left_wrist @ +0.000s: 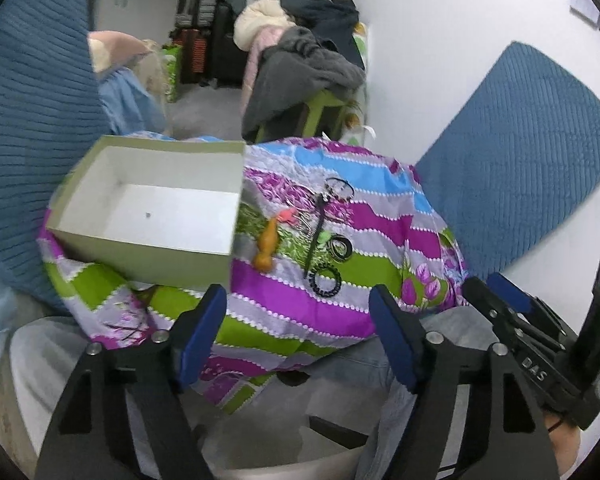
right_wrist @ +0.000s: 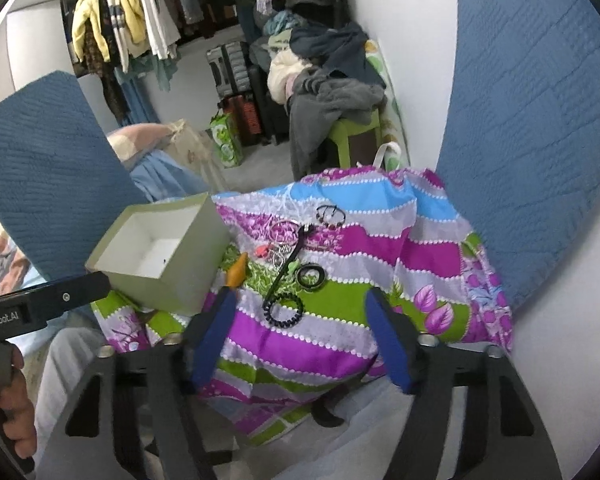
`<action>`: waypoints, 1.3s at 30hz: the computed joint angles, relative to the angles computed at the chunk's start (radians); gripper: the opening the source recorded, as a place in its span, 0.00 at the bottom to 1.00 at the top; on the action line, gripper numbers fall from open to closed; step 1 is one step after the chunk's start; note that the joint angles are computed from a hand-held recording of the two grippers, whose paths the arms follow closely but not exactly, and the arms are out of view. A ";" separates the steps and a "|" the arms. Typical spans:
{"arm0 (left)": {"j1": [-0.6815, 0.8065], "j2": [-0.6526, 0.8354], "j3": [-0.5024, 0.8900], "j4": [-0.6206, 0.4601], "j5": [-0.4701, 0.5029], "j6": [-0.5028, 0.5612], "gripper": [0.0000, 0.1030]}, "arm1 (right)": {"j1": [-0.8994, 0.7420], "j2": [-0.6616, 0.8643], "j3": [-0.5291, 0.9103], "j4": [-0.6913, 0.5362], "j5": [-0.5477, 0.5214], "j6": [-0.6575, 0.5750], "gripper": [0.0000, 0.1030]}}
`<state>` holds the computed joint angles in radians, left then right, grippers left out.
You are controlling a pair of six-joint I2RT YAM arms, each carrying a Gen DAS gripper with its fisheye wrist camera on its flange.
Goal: Organize jewelry
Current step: 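Grasp the black hook earring with the left tool while the right tool grasps the patterned ring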
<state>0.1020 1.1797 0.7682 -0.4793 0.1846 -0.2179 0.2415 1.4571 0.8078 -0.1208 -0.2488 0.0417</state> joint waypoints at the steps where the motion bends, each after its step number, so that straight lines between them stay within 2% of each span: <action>1: -0.008 0.024 -0.003 0.022 0.004 -0.004 0.67 | -0.005 0.023 0.005 0.012 -0.012 0.000 0.49; 3: -0.019 0.076 0.003 0.054 0.016 -0.006 0.59 | -0.016 0.082 0.020 0.038 -0.033 0.002 0.47; 11: -0.048 0.287 0.057 0.183 0.042 -0.030 0.51 | -0.044 0.317 0.147 0.066 -0.075 -0.027 0.33; 17: -0.057 0.470 0.162 0.235 0.069 -0.020 0.43 | -0.042 0.464 0.280 0.036 -0.087 -0.045 0.31; 24: -0.060 0.692 0.335 0.225 0.111 -0.007 0.28 | -0.031 0.667 0.495 -0.052 -0.100 -0.058 0.27; 33: -0.048 0.918 0.549 0.204 0.160 0.003 0.25 | -0.013 0.914 0.766 -0.177 -0.117 -0.092 0.19; 37: -0.052 1.008 0.644 0.179 0.155 0.007 0.24 | -0.003 0.957 0.810 -0.189 -0.096 -0.126 0.19; 39: -0.053 1.052 0.688 0.162 0.162 0.011 0.20 | 0.001 0.980 0.836 -0.211 -0.096 -0.141 0.18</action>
